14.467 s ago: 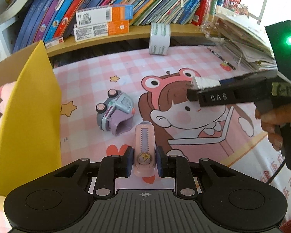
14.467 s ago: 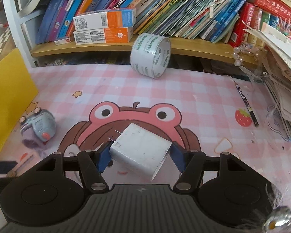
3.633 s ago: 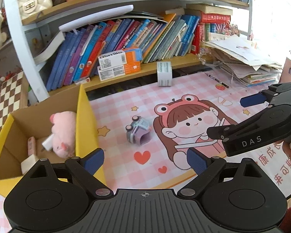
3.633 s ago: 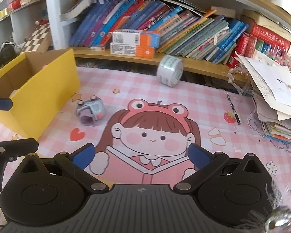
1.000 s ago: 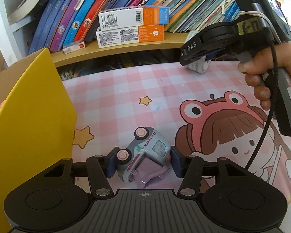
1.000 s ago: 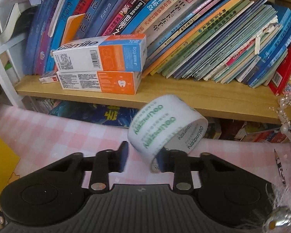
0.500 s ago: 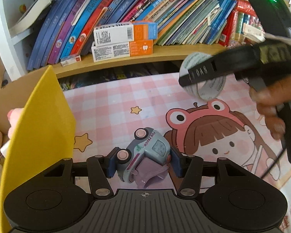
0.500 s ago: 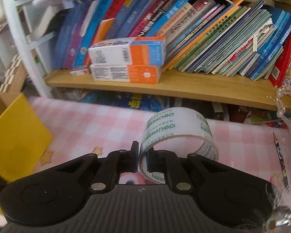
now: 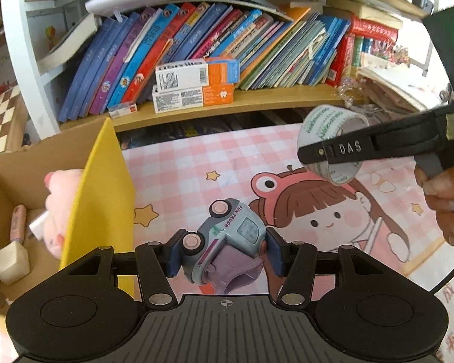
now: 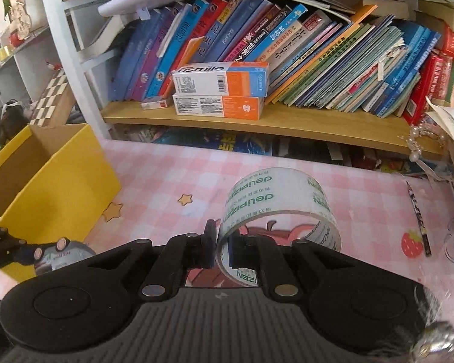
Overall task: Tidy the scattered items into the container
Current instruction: 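Lift the toy car with the left tool while the right tool carries the tape toward the box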
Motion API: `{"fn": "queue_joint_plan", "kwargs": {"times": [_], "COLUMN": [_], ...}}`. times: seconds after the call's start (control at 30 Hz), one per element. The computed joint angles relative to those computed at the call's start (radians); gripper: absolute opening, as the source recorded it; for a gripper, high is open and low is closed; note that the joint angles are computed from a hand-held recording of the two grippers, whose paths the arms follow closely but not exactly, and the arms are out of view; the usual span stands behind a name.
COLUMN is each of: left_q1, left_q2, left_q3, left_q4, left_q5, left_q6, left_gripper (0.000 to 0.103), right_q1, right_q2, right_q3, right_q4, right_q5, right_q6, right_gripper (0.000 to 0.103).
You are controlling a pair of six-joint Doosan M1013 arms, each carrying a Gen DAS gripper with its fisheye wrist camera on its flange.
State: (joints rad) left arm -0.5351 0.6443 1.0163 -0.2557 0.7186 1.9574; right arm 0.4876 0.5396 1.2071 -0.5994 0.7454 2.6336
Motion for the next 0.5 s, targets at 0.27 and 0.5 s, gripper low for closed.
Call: {"fn": "queue_joint_plan", "kwargs": {"times": [0.27,0.5], "left_q1": [0.011,0.019], "left_q2": [-0.071,-0.112], "left_q3": [0.09,0.146], "left_q4": [-0.089,-0.135], "left_q5": [-0.055,-0.078], "left_q6": [0.079,0.121], "left_gripper": [0.053,0.053], "right_q1": [0.042,0.08], "right_q2": [-0.041,-0.064], "right_q3": [0.046,0.076], "right_q4": [-0.035,-0.076], "right_q5": [0.024,0.051], "right_q6": [0.061,0.133], "right_gripper": [0.007,0.008]}}
